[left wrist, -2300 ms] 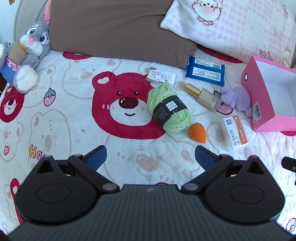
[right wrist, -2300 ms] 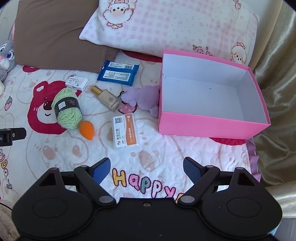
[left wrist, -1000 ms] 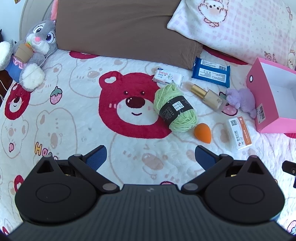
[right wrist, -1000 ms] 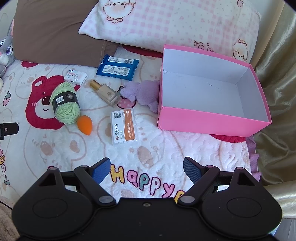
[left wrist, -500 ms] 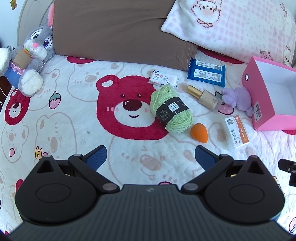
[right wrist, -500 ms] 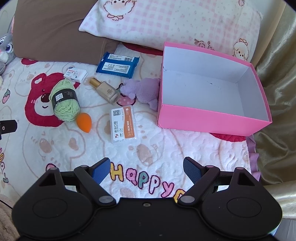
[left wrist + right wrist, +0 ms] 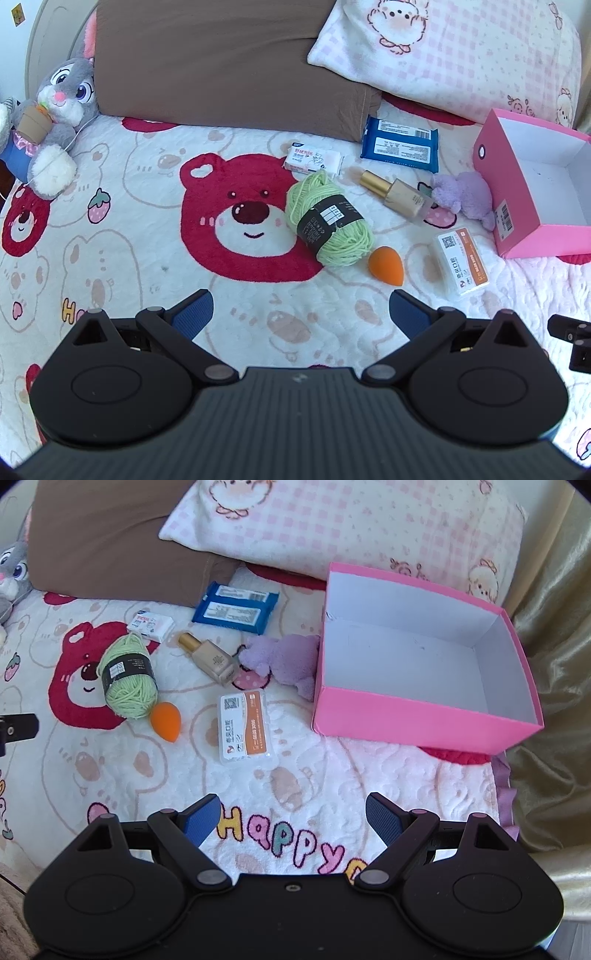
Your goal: Organize objects
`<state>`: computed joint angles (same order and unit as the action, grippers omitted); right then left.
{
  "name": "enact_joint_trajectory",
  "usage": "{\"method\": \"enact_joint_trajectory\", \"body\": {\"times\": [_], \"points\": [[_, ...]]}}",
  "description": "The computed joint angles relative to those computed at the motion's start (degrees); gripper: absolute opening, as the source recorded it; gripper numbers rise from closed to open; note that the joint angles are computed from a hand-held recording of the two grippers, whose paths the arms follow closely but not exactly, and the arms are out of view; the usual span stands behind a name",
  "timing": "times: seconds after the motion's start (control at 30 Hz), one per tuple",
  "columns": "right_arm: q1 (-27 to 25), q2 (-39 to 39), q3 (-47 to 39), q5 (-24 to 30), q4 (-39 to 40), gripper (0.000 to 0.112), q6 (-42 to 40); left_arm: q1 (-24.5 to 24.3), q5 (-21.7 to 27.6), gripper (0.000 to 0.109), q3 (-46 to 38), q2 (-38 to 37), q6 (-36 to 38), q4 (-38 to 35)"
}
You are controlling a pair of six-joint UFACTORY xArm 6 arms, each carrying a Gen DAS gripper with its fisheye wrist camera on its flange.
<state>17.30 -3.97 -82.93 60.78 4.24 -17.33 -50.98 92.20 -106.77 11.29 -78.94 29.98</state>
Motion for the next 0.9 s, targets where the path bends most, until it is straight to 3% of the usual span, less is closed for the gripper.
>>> {"method": "enact_joint_trajectory", "body": {"times": [0.23,0.37,0.5,0.63,0.73,0.9], "points": [[-0.7,-5.9,13.8,-17.7,15.1,0.089,-24.9,2.9,-12.0,0.102,6.4,-1.1,-2.0,-2.7],[0.9,-5.0,19.1,-27.6,11.5,0.089,-26.4,3.6,-19.8,0.102,10.8,-0.9,-6.2,-0.3],[-0.2,-2.3,18.1,-25.4,19.8,0.088,-32.0,4.3,-26.6,0.1,12.8,1.1,-4.8,0.3],[-1.4,1.3,13.9,-17.6,26.9,0.088,-38.4,5.1,-33.9,0.1,13.5,3.5,-4.8,0.5],[-1.2,3.3,13.4,-17.9,28.3,0.088,-41.0,6.6,-39.5,0.099,13.1,5.9,-6.0,0.6],[-0.3,7.0,12.4,-19.5,28.3,0.088,-42.6,8.6,-45.0,0.087,8.8,11.5,1.0,-4.3]]}}
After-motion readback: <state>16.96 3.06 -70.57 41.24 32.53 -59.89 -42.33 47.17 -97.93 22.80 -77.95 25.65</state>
